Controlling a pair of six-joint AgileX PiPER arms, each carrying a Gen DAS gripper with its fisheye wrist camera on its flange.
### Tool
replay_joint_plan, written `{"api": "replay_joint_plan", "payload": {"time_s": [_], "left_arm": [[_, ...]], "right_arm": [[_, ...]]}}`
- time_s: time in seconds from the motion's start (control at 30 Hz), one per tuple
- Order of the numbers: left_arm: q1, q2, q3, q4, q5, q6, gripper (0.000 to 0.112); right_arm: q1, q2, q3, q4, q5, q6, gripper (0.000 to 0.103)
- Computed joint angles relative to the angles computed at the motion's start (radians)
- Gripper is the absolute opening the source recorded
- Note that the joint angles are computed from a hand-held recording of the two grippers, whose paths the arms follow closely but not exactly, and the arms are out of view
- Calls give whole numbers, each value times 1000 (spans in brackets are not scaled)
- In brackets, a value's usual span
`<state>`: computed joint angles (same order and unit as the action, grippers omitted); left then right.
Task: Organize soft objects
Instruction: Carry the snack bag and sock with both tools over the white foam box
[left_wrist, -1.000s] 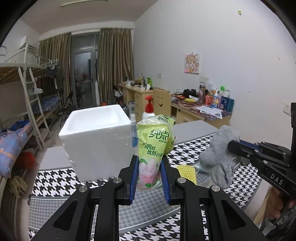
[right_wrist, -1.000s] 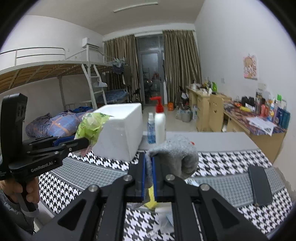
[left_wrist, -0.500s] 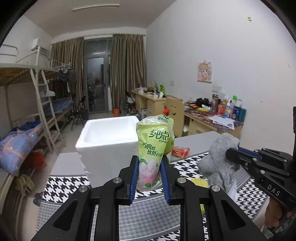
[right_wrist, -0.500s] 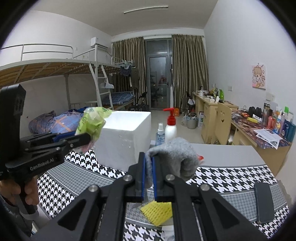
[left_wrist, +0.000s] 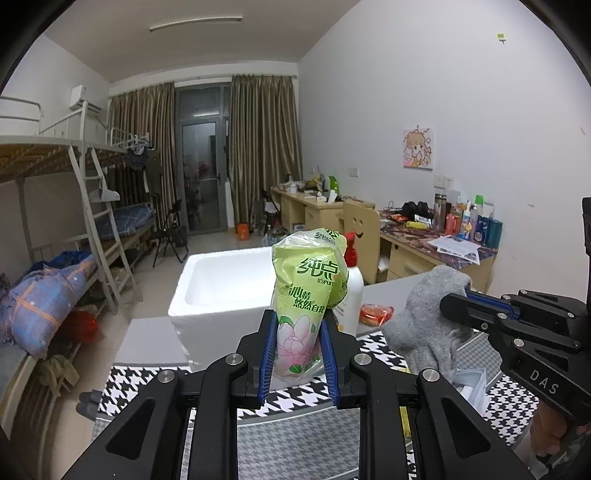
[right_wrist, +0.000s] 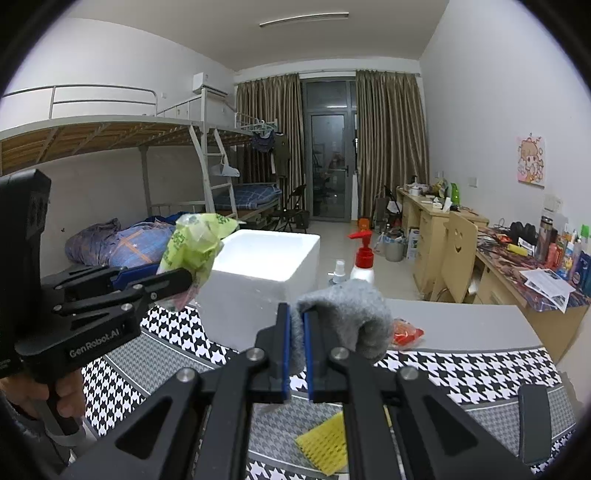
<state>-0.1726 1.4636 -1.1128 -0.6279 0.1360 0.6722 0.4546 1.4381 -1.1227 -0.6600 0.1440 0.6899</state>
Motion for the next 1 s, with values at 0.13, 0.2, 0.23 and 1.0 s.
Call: {"api": "replay_joint_plan", "payload": {"time_s": [0.13,0.2,0.23,1.0], "left_arm": [[9,11,-21,18,-1,-13,25],[20,20,-41,-38,18,44,25],[28,23,-46,-71,28,78,25],[71,135,-239,110,67,-117,25]], "right_arm": [[9,24,-49,55,23,-64,9],[5,36,-71,117,29,-125,9],[4,45,-88,156,35,-165,9],[21,177,-324,268,104,-300,9]]}}
